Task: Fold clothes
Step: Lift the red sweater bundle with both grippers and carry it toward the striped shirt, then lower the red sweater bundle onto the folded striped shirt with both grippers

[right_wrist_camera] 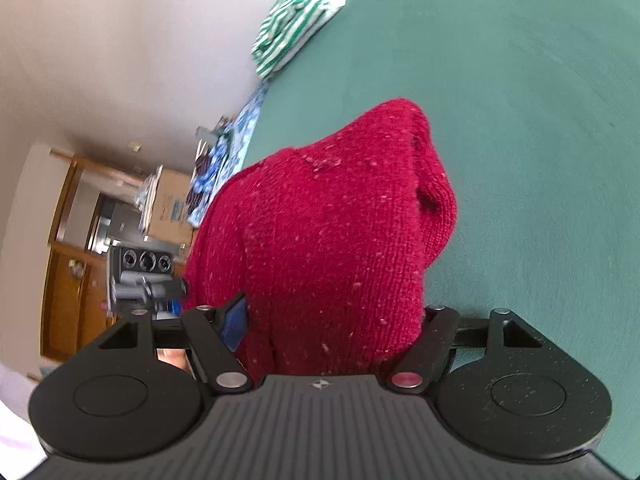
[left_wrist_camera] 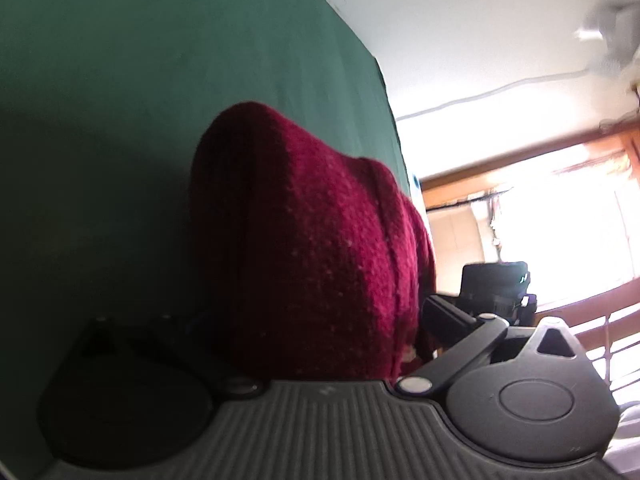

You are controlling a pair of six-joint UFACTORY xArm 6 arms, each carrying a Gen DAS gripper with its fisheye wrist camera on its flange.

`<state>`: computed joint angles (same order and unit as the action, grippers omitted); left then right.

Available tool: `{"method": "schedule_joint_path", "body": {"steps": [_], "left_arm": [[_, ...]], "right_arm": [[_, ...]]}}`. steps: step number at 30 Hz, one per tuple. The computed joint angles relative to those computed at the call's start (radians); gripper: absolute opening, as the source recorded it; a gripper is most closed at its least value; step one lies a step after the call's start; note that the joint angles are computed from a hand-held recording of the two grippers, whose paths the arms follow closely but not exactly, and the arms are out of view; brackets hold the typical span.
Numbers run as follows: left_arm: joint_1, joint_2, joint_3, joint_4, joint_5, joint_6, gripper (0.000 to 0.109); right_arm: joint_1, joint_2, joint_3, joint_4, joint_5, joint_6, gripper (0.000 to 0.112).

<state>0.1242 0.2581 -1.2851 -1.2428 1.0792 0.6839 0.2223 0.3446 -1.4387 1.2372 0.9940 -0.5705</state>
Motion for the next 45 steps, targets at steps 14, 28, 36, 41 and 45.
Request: {"method": "schedule_joint_path", "body": {"steps": [14,28,36,41,45], "left_arm": [[-0.061,-0.002,-0.003,0.028,-0.091,0.074,0.099],[-0.139,-0.081,0.108,0.008,-0.341,0.078,0.064],[-0.269,-0.225,0.268,0.055,-0.629,0.173,0.057],[-0.299,-0.242,0.281,0.204,-0.742,0.076,0.055],[-0.284,-0.271,0.279,0.533,-0.783,-0.128,0.055]], "right_arm": [[0.181,-0.079,0.072,-0.296,-0.36,0.073,0.079],[0.131,-0.095,0.14,-0.027,-0.357,-0.122,0.045],[0.163,-0.11,0.122,-0.167,-0.404,-0.125,0.041],[0.192,-0.101,0.098,-0.24,-0.476,-0.147,0.041],[0.202,-0.079,0.071,-0.211,-0.527,-0.195,0.041]]}}
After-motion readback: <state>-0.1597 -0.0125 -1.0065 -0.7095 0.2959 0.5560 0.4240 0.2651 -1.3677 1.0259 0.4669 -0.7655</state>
